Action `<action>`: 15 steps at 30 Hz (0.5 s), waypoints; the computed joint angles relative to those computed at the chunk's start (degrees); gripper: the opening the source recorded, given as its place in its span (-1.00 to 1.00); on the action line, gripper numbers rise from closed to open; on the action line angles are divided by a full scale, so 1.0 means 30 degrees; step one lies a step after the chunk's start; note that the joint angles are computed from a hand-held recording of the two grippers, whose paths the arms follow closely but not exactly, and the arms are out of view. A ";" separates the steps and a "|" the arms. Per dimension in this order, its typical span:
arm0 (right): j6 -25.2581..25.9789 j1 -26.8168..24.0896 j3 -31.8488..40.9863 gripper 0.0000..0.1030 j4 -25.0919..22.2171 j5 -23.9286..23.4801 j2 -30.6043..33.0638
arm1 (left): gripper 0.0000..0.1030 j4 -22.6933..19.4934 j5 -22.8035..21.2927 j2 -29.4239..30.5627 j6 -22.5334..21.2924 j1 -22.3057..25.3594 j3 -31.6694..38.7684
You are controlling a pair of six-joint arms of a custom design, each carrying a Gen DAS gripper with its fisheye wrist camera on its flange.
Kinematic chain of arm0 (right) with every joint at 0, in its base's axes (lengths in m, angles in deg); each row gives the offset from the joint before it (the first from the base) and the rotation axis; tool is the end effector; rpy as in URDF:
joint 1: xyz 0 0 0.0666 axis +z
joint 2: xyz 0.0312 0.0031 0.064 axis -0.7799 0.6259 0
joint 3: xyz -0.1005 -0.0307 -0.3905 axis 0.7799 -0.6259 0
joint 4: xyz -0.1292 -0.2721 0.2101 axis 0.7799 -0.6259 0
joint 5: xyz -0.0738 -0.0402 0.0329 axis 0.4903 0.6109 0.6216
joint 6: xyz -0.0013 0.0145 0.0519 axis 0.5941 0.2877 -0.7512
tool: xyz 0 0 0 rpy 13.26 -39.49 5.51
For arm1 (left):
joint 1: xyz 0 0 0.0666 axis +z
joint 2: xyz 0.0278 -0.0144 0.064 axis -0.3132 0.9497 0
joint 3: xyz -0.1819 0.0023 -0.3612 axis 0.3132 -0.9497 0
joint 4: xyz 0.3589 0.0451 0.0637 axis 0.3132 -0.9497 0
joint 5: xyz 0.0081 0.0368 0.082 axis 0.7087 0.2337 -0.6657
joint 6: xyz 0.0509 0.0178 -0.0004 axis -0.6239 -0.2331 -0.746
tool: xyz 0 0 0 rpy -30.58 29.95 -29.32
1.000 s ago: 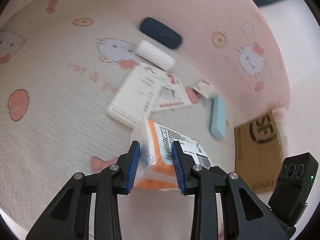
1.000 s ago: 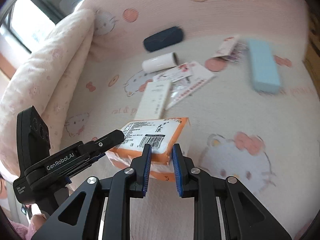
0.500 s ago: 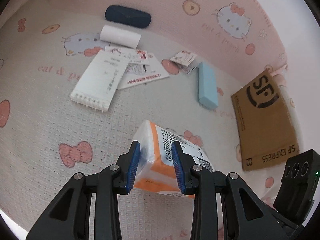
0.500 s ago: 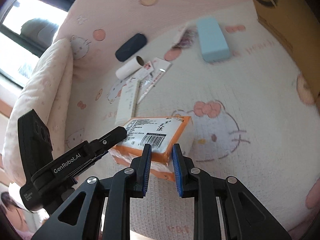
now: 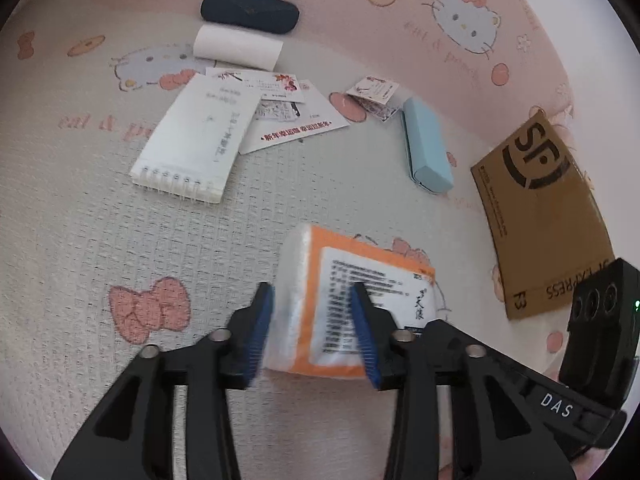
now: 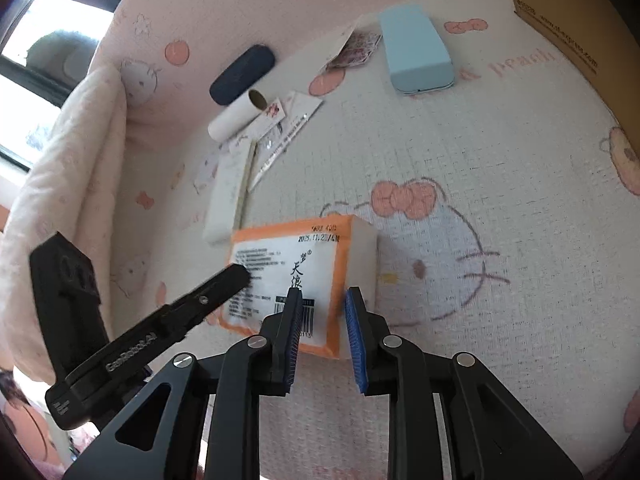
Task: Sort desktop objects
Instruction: 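Set the tissue pack back on the bed and open both grippers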
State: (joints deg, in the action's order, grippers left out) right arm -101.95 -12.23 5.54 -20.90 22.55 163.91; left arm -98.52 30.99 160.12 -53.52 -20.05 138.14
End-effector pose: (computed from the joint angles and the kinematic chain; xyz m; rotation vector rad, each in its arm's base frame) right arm 0.3258 0.2587 0.3577 0.6638 2.4857 0.6471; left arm 0.4449 -0.0319 0.3549 0.4766 2.6678 -0.6650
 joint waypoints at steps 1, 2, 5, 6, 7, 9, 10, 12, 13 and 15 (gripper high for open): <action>0.0080 0.0077 0.0100 -0.62 -0.0192 0.0030 0.0021 | 0.09 -0.0082 -0.0143 0.0001 -0.0132 0.0024 0.0031; 0.0112 0.0170 0.0189 -0.61 -0.0372 0.0084 0.0030 | 0.09 -0.0228 -0.0246 0.0032 -0.0254 0.0061 0.0120; -0.0071 0.0553 0.0489 -0.51 -0.1115 0.0521 0.0055 | 0.09 -0.0737 -0.0761 -0.0017 -0.0695 0.0094 0.0429; -0.0004 0.0720 0.0634 -0.46 -0.1438 0.0675 0.0075 | 0.09 -0.0828 -0.1024 -0.0145 -0.1032 0.0081 0.0466; 0.0101 0.0881 0.0774 -0.33 -0.1723 0.0842 0.0086 | 0.09 -0.0943 -0.1172 -0.0283 -0.1489 0.0091 0.0477; 0.0315 0.1206 0.1111 -0.10 -0.2360 0.1316 0.0099 | 0.09 -0.1219 -0.1002 -0.0527 -0.2471 0.0228 0.0454; 0.0452 0.1384 0.1245 0.05 -0.2559 0.1622 0.0058 | 0.09 -0.1328 -0.0850 -0.0705 -0.2984 0.0349 0.0354; 0.0617 0.1651 0.1426 0.22 -0.2778 0.2152 -0.0033 | 0.09 -0.1572 -0.0512 -0.1116 -0.4085 0.0675 0.0068; 0.0599 0.1773 0.1510 0.23 -0.2959 0.2377 -0.0059 | 0.09 -0.1767 -0.0300 -0.1245 -0.4523 0.0850 -0.0055; 0.0385 0.1924 0.1626 0.25 -0.3398 0.2556 -0.0039 | 0.09 -0.2238 0.0167 -0.1456 -0.5408 0.1209 -0.0285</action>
State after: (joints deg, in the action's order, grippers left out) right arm -100.79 -6.46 10.42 -31.09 30.22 163.80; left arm -105.23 31.49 155.75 -69.75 -16.42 137.29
